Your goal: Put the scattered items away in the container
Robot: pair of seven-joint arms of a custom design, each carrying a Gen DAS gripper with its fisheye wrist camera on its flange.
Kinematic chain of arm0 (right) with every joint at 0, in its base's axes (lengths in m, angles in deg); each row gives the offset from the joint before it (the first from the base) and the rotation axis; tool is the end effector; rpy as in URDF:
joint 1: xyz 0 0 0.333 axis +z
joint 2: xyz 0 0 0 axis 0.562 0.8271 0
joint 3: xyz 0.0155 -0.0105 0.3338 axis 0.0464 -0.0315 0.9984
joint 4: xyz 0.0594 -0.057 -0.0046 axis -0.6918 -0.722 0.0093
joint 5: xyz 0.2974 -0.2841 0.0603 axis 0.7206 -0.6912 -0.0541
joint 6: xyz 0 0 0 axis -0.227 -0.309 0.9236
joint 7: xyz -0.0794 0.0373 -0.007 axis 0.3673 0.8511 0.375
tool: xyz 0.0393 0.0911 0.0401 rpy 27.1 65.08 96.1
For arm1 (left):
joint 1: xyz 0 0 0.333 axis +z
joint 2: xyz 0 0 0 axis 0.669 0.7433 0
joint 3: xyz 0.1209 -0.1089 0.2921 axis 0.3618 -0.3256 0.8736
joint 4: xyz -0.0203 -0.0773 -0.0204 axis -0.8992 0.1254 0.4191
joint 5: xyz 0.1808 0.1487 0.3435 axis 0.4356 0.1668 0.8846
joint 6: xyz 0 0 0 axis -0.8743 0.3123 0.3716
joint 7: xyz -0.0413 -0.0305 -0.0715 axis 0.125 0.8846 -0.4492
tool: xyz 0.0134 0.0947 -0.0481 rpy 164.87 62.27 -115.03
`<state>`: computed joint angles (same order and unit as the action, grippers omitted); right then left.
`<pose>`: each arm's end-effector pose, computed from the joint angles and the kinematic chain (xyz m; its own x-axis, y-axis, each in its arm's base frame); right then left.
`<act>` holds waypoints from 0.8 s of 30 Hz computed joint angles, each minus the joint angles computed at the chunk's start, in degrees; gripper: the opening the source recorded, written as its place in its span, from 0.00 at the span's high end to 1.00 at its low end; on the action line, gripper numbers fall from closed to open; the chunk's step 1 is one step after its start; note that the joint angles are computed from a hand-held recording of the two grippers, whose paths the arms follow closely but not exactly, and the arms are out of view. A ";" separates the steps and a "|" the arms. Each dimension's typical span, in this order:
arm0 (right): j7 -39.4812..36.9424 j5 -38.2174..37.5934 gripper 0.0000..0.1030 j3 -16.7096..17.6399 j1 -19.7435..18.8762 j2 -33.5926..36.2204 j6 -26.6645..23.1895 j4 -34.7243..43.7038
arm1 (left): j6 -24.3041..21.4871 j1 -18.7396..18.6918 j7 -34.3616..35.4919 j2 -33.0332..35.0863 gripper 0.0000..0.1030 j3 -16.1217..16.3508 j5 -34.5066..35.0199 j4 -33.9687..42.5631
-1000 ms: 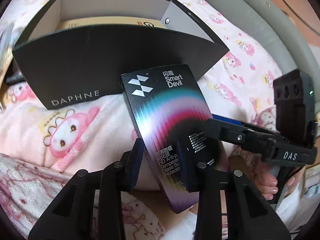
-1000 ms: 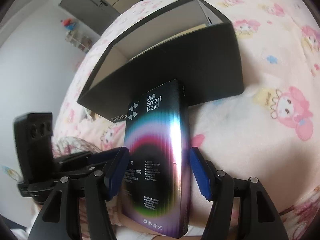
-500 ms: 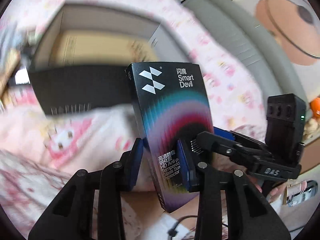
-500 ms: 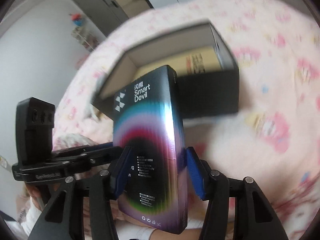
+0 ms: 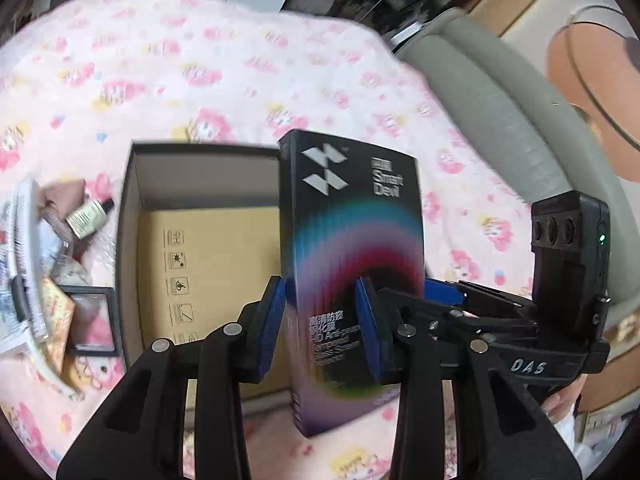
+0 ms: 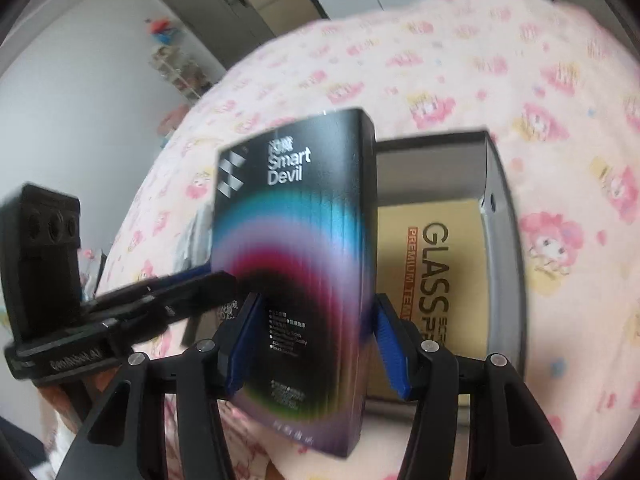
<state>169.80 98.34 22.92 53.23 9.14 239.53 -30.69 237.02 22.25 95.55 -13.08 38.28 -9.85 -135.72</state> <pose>0.5571 0.3047 0.3859 0.0426 -0.8790 -0.4749 -0.8895 0.1831 -0.4186 0.5438 -0.4235 0.4510 -0.2631 -0.8330 0.4867 -0.9074 0.0422 -0.4182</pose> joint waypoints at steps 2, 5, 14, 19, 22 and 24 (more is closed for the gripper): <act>-2.29 2.15 0.50 0.99 -1.52 1.92 -0.67 1.00 | -2.15 0.73 0.36 3.20 0.65 -0.60 -1.87 2.14; -6.21 8.02 0.50 3.41 -4.67 3.62 -2.57 1.31 | -3.41 2.53 1.97 6.26 0.65 -2.29 -6.19 3.38; -4.30 5.90 0.49 -1.11 -1.14 4.79 -2.60 1.59 | -7.15 0.19 -2.92 9.41 0.65 0.04 -2.36 7.26; 12.50 -18.41 0.50 -11.55 8.57 5.60 -5.00 1.71 | -10.08 -1.66 -6.77 10.09 0.68 1.54 2.65 7.83; 14.13 -21.90 0.50 -10.30 7.53 4.88 -4.18 0.45 | -10.05 -1.76 -8.85 8.57 0.68 1.90 4.01 6.22; 16.33 -23.80 0.50 -9.82 7.00 3.35 -2.06 -1.31 | -10.16 -2.52 -12.04 7.52 0.68 3.10 5.94 5.33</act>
<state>186.13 74.53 13.10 60.23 12.49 237.48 -32.00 226.85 19.73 83.51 -5.56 41.38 -3.91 -130.38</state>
